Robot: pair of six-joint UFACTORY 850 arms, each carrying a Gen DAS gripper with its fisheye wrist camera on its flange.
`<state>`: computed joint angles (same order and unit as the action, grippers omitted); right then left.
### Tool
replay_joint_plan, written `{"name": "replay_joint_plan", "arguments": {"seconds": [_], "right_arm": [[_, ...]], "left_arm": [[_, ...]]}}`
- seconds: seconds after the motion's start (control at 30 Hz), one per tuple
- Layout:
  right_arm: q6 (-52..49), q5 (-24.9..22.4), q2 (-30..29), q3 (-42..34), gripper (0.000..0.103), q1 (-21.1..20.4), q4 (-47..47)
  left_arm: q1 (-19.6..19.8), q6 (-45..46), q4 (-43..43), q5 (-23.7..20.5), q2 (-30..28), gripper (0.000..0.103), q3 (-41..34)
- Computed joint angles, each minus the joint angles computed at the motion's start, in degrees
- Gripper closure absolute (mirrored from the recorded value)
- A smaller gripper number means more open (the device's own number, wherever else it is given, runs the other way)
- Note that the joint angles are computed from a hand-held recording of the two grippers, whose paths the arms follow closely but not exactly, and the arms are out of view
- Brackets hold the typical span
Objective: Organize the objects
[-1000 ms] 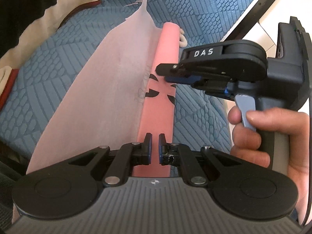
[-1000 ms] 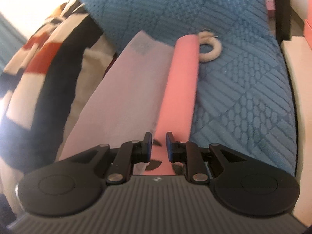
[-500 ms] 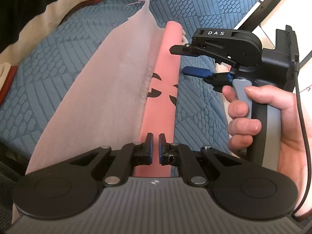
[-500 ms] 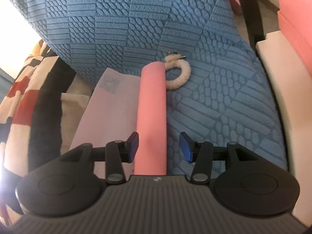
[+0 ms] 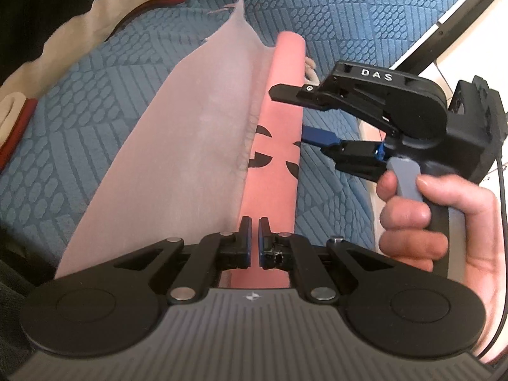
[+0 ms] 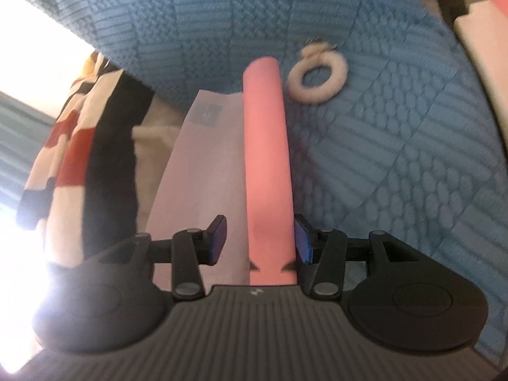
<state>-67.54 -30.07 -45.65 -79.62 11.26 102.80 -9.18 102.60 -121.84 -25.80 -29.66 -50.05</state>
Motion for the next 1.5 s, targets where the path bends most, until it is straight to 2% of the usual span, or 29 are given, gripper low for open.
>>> {"name": "replay_joint_plan", "arguments": {"seconds": [0.03, 0.1, 0.2, 0.3, 0.47, 0.7, 0.87, 1.03, 1.5], "right_arm": [[1.3, -0.7, -0.1, -0.3, 0.061, 0.0, -2.2], [3.7, -1.7, -0.5, -1.2, 0.074, 0.3, -7.0], [4.0, 0.3, -0.1, -1.4, 0.089, 1.3, -10.4], [1.8, 1.5, 0.4, -0.8, 0.094, 1.7, -9.8], [-0.3, 2.9, 1.1, -0.2, 0.096, 2.1, -8.4], [-2.3, 3.7, 2.3, 1.2, 0.096, 2.1, -7.5], [-2.4, 4.2, 3.0, 2.3, 0.096, 2.2, -7.2], [-3.1, 3.9, 4.1, 4.1, 0.096, 1.8, -5.1], [-6.9, 6.0, 7.9, 9.1, 0.096, 1.2, -2.9]], "left_arm": [[0.1, -0.1, 0.1, -0.1, -0.1, 0.096, -0.1], [0.1, 0.3, -0.4, 0.2, -0.1, 0.096, -0.2], [0.4, -0.1, -0.4, 0.0, -0.3, 0.096, -0.2], [0.4, 0.2, -1.2, 0.3, -0.3, 0.096, -0.2], [0.5, 2.9, -3.6, -0.1, 0.3, 0.096, 0.5], [0.0, 9.8, -8.0, -3.2, 2.1, 0.095, 2.5], [-1.0, 12.8, -9.5, -3.0, 2.9, 0.078, 3.2], [-2.0, 15.2, -9.9, -4.0, 3.3, 0.072, 3.8], [-8.3, 30.6, -20.5, 3.1, 3.0, 0.071, 3.7]]}}
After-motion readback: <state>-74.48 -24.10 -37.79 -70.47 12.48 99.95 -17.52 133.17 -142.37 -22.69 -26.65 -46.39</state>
